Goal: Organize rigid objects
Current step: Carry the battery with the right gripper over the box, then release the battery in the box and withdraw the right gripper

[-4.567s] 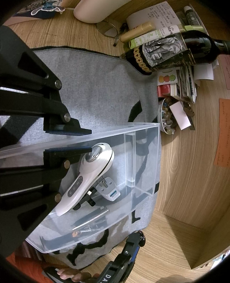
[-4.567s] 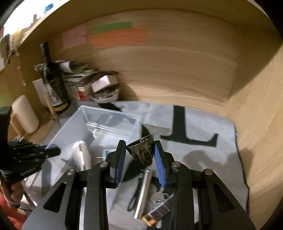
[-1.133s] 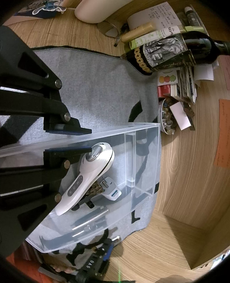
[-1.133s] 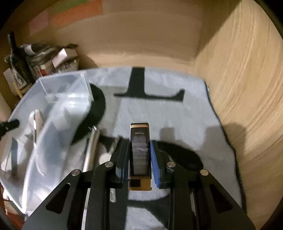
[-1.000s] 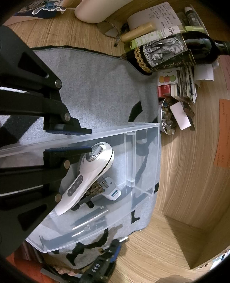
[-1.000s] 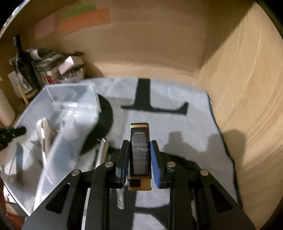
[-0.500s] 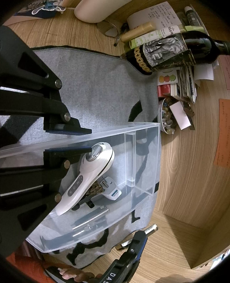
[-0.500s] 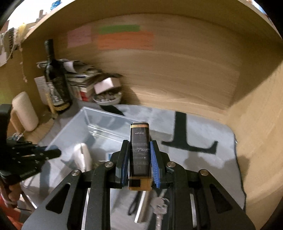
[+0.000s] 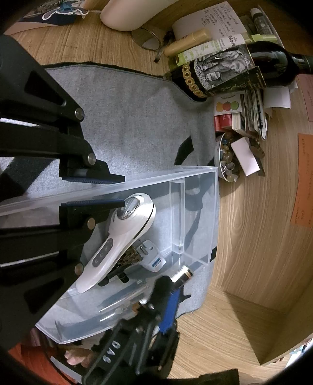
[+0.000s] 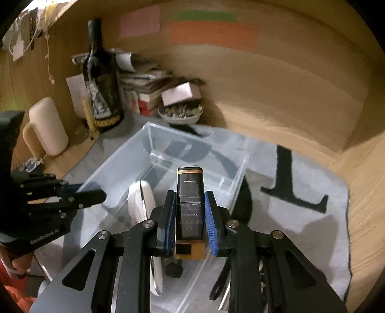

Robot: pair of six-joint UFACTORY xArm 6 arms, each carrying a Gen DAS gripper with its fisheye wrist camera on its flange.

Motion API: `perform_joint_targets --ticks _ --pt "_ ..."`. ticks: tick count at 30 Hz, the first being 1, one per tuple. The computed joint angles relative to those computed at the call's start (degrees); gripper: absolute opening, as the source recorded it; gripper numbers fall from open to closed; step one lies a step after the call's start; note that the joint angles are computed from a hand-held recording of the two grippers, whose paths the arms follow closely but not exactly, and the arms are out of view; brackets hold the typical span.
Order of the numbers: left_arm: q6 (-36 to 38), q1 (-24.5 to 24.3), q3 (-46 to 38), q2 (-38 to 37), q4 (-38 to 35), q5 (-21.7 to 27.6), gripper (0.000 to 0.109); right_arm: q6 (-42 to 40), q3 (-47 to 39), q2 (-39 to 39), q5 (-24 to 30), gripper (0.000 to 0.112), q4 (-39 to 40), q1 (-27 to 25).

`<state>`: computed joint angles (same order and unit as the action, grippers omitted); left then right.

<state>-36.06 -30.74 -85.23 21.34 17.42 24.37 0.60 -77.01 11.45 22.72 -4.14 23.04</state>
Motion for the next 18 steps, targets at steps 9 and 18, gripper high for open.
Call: perform_joint_targets --ticks 9,18 --pt "-0.1 0.0 0.0 0.0 0.0 0.0 0.01 -2.6 -2.6 2.7 4.0 0.022 1.8 0.7" --pt "-0.1 0.0 0.0 0.0 0.1 0.0 0.01 -2.8 -2.7 2.7 4.6 0.022 1.5 0.9"
